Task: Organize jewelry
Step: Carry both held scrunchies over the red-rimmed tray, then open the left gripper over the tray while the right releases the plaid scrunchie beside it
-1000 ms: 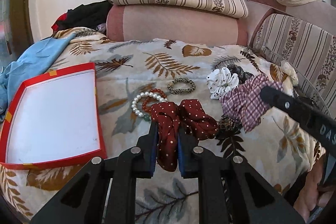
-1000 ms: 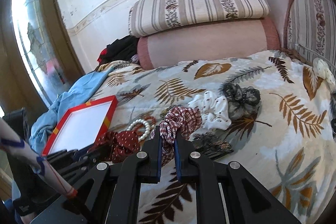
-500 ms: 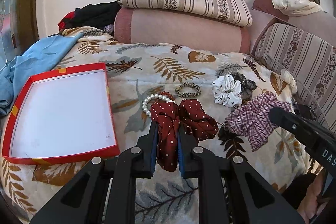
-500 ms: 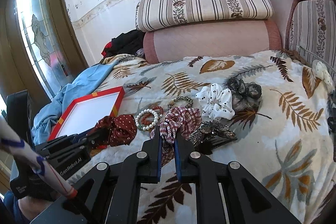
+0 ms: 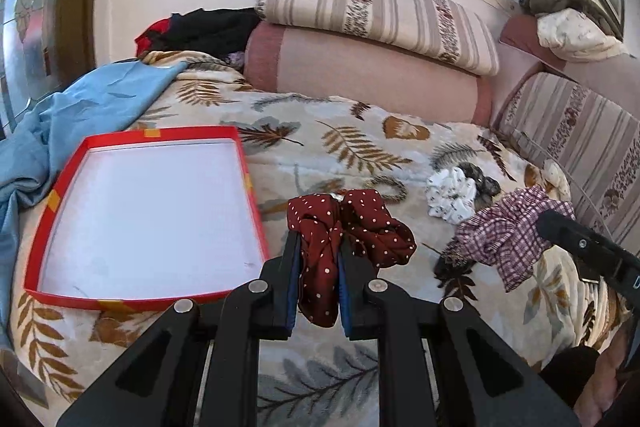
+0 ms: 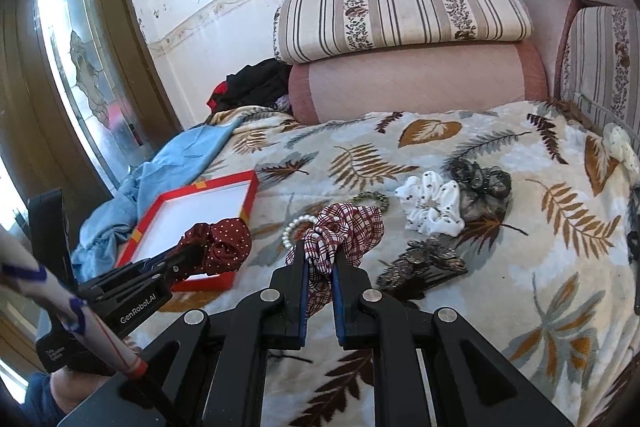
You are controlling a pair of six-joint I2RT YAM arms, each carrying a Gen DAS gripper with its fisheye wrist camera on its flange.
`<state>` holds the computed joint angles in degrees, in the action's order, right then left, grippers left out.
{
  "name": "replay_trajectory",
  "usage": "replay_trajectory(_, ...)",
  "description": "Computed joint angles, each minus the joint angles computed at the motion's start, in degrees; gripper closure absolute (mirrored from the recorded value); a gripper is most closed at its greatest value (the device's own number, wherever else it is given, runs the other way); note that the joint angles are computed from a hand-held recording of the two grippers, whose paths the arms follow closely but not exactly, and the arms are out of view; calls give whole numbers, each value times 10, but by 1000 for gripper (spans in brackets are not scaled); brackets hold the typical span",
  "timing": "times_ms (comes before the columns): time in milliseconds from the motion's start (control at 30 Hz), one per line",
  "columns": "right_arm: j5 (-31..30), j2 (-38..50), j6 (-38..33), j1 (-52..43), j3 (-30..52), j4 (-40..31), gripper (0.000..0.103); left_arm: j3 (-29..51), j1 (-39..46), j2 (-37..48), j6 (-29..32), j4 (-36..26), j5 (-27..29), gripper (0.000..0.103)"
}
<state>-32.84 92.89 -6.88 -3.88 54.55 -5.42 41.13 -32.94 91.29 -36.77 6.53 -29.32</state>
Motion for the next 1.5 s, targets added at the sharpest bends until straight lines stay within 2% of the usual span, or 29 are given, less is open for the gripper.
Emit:
replay_trajectory(400,-18,35,37,43,95,-68,92,-73,95,-107,-9,-14,29,87)
replay_trajectory(700,-1,72,43,111,170,-104,92,-122,211,-173,9,-13,85,87)
replay_trajectory(867,17,122,43,164,249,-132,92,-118,288,-186,37,-24,127,87)
replay_trajectory(1067,37,218,58,230,399,-183,92,-49,372,-166,119,-63,159,86)
replay_trajectory(1300,67,367,82,292,614,-250,92,35,444,-60,164,-65,204,86)
replay_trajectory(1433,87,478,94,317,774,-312,92,86,473,25,167,-61,237,86)
replay_trajectory(1500,93,552,100,326,889,-364,92,111,481,62,164,-64,245,86)
